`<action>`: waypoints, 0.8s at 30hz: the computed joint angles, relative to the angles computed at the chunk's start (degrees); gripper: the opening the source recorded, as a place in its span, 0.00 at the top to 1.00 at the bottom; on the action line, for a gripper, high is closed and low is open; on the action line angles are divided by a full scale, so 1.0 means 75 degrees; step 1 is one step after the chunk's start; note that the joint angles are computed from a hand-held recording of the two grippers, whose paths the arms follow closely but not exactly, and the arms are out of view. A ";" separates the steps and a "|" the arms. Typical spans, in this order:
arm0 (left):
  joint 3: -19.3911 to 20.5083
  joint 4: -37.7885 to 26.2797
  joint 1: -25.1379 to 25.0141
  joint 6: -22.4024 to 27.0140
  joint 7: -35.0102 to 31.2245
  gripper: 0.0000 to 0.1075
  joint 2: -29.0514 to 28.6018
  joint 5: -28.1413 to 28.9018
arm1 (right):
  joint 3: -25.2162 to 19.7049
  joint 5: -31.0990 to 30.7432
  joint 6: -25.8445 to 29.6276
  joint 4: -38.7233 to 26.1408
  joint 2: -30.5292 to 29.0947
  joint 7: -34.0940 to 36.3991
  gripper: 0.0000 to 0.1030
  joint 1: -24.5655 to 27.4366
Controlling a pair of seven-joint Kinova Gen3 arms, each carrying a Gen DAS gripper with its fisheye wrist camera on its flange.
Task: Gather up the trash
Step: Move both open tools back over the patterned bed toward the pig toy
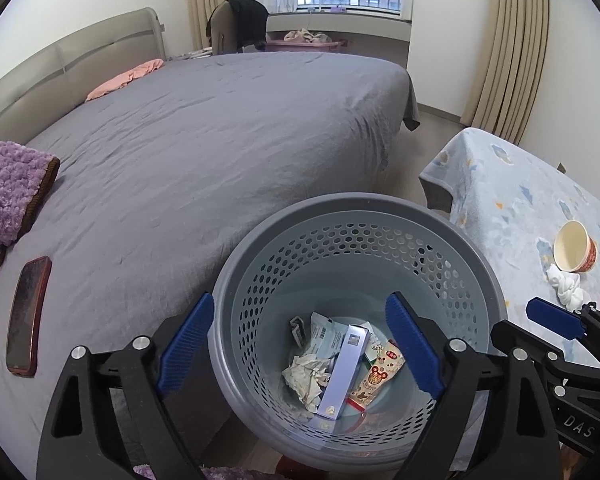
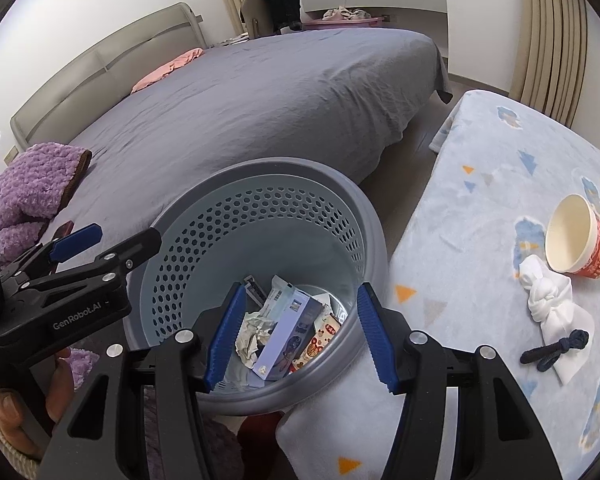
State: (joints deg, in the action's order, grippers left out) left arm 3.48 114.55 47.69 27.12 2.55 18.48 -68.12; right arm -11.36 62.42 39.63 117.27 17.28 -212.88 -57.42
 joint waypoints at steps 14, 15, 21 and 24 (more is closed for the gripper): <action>0.0223 0.0061 0.0081 0.0396 0.0487 0.12 -0.0015 -0.0536 | -0.0263 -0.0333 0.0572 0.0267 -0.0247 -0.0399 0.43 -0.0233; 0.0238 0.0076 0.0098 0.0418 0.0543 0.12 -0.0021 -0.0614 | -0.0297 -0.0385 0.0647 0.0293 -0.0271 -0.0430 0.43 -0.0256; 0.0460 0.0128 0.0084 0.0463 0.0616 0.11 -0.0058 -0.0898 | -0.0534 -0.0597 0.1148 0.0554 -0.0465 -0.0950 0.40 -0.0480; 0.0558 0.0099 0.0151 0.0527 0.0576 0.11 -0.0070 -0.0939 | -0.0700 -0.0748 0.1382 0.0793 -0.0618 -0.1340 0.40 -0.0592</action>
State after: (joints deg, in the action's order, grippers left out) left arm 7.67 115.29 48.82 31.07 6.87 17.96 -75.16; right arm -16.61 56.81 49.99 123.22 12.64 -222.93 -61.87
